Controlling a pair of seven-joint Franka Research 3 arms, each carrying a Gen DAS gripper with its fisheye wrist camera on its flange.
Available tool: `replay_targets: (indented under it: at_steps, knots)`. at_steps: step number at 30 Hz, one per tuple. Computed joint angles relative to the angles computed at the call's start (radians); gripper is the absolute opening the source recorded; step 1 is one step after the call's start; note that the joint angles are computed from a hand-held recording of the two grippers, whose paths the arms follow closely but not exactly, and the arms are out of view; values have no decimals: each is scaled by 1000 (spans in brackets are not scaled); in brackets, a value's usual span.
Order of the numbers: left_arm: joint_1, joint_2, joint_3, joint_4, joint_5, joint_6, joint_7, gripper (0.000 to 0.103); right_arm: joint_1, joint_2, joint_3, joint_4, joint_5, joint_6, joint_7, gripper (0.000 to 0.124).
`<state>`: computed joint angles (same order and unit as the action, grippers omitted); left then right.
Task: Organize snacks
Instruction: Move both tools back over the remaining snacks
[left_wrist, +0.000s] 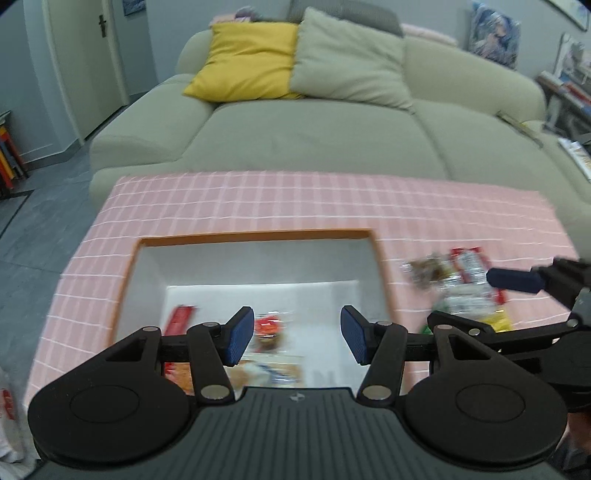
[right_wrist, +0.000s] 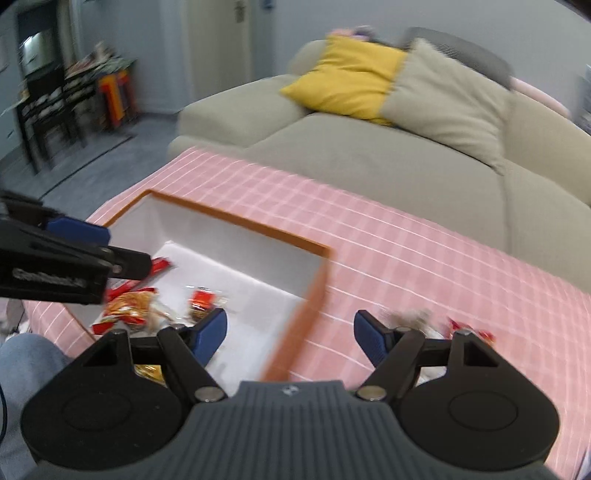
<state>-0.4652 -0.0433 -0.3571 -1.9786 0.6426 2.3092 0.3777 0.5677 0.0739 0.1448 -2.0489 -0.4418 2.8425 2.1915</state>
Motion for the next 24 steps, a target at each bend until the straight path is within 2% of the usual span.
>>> replay_targets:
  at_steps: [4,10,16,20,24]
  knots:
    - [-29,46,-20,43,22,23,-24,64,-40,-113,-7,-136,-87,18,166,73]
    - [-78,107,-19,68,34,129,-56,64,-170,-250,74,-306,-233,29,369,73]
    - [-116,146,-12,60,36,217,-66,60,-276,-343,161,-434,-269,43,439,73]
    - [-134,181,-5,65,27,252,-57,45,-343,-386,219,-504,-249,76,480,72]
    - [-142,210,2,63,-10,304,-42,42,-387,-396,263,-542,-254,80,482,63]
